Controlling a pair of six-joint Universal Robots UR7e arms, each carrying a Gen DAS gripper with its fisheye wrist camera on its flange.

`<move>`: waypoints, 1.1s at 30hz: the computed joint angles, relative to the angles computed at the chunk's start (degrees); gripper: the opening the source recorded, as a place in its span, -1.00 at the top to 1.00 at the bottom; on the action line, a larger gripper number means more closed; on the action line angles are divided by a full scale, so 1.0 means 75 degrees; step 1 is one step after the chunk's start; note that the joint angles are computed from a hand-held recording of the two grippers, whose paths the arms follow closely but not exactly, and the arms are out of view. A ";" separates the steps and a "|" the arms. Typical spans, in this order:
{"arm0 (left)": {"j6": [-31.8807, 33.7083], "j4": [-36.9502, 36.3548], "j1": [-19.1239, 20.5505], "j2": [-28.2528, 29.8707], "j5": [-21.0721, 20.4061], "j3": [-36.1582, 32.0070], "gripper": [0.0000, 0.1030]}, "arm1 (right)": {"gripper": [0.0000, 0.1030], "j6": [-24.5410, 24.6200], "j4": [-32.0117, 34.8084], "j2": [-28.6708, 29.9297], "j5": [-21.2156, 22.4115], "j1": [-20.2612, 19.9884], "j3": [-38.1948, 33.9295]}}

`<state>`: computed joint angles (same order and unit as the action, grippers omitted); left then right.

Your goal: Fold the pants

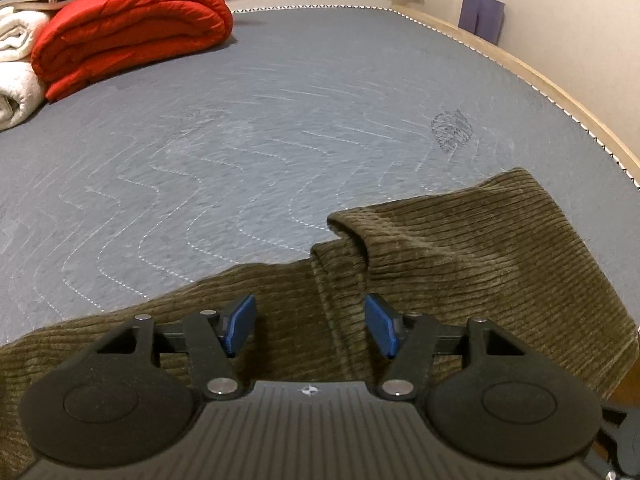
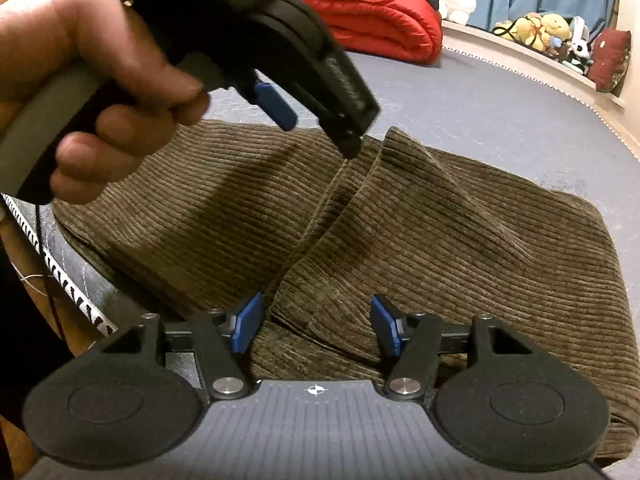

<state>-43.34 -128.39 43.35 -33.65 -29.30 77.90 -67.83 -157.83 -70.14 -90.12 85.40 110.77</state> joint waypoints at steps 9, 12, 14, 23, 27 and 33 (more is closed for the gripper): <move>0.0047 0.0135 0.0084 0.0245 -0.0104 -0.0398 -0.30 | 0.53 -0.0518 0.0249 -0.0351 0.0340 -0.0074 0.0189; 0.0007 0.0210 0.0096 0.0306 -0.0086 -0.0485 -0.30 | 0.58 -0.0524 0.0469 -0.0387 0.0506 -0.0094 0.0050; 0.0023 0.0246 0.0109 0.0347 -0.0079 -0.0564 -0.30 | 0.59 -0.0676 0.0549 -0.0497 0.0616 -0.0118 0.0095; -0.0004 -0.2076 0.0549 -0.0281 -0.1152 -0.0016 -0.30 | 0.50 -0.2418 0.0905 -0.0931 0.0383 -0.0119 0.0511; -0.0406 -0.2194 0.0987 -0.0395 -0.2285 -0.0117 -0.30 | 0.21 -0.2277 0.1311 -0.1012 0.0381 -0.0154 0.0379; -0.0287 -0.2131 0.1224 -0.0196 -0.3029 -0.0377 -0.31 | 0.07 -0.0559 0.2216 -0.0995 0.0680 -0.0203 -0.0212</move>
